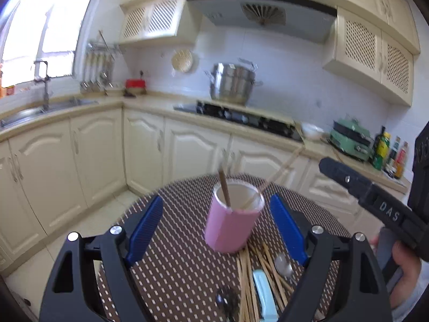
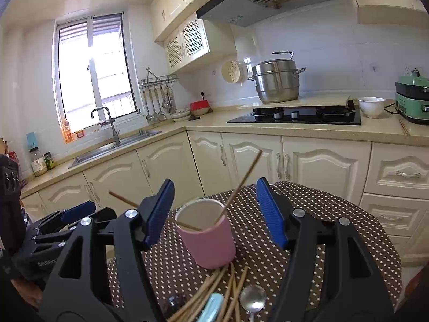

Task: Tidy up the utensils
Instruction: 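Grasp another chopstick with the left tool while the right tool grasps a silver spoon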

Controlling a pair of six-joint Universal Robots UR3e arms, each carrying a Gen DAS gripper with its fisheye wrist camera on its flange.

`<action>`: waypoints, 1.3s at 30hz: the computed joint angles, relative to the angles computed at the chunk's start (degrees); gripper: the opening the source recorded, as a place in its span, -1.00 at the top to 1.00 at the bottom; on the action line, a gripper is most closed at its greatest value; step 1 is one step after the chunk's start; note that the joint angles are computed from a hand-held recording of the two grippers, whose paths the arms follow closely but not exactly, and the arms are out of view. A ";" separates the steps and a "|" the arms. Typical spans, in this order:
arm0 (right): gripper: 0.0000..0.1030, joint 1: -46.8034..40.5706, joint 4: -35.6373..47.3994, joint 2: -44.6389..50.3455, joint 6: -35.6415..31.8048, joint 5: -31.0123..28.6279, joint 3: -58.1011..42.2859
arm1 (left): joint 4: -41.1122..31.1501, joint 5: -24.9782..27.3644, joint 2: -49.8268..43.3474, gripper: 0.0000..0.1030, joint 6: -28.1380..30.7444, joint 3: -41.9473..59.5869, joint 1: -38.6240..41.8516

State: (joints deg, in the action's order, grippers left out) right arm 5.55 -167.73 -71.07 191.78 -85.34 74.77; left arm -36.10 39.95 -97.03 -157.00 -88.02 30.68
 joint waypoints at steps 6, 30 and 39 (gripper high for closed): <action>-0.28 -3.18 5.24 -5.84 -1.35 3.38 9.04 | -23.36 7.84 -1.33 -0.55 13.76 7.10 -2.67; -0.28 -8.63 16.10 -12.10 -5.44 11.85 23.94 | -35.49 24.97 -13.17 0.77 16.96 13.19 -14.78; -0.28 -8.49 26.02 -9.34 -7.43 12.62 17.69 | -38.19 21.49 -14.30 0.87 16.03 15.26 -13.03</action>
State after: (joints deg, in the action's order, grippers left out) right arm -2.94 -141.71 -80.41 184.35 -72.72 92.46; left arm -74.29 61.44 -111.33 -140.97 -72.76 17.65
